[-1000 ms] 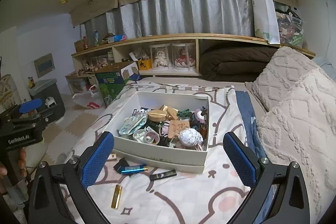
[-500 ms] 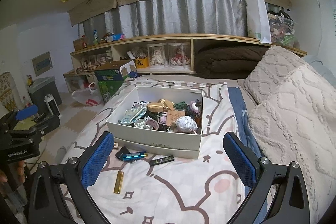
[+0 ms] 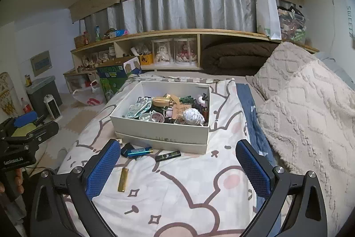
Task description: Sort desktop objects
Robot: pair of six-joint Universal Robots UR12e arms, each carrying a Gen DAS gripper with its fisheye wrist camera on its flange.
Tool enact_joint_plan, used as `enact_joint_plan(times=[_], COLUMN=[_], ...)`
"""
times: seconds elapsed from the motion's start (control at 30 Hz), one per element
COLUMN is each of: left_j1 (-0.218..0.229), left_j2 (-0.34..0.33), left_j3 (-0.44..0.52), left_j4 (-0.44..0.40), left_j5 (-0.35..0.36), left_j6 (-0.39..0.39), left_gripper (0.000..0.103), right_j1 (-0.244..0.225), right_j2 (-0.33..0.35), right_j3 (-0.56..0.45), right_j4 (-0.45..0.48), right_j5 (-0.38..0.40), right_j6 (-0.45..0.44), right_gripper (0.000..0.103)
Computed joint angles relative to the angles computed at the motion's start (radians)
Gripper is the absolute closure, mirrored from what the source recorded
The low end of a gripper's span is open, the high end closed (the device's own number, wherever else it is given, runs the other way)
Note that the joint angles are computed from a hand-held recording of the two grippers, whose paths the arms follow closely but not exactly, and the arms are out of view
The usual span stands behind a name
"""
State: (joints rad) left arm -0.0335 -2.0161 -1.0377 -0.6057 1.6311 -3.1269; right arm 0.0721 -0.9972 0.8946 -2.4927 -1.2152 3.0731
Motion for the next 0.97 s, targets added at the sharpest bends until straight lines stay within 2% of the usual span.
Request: enact_joint_plan(times=[0.7,0.97], left_j1=[0.006,0.009], left_j2=[0.004,0.009], left_j3=[-0.011,-0.02], left_j4=[-0.018,-0.009], left_j5=[0.014,-0.007], left_j6=[-0.034,-0.056], left_gripper=[0.0,0.0], right_j1=[0.006,0.006], right_j2=[-0.008,-0.01], right_j3=[0.011,0.013], right_j4=[0.009,0.013], right_j5=[0.014,0.016], right_j6=[-0.02,-0.019], right_gripper=[0.0,0.0])
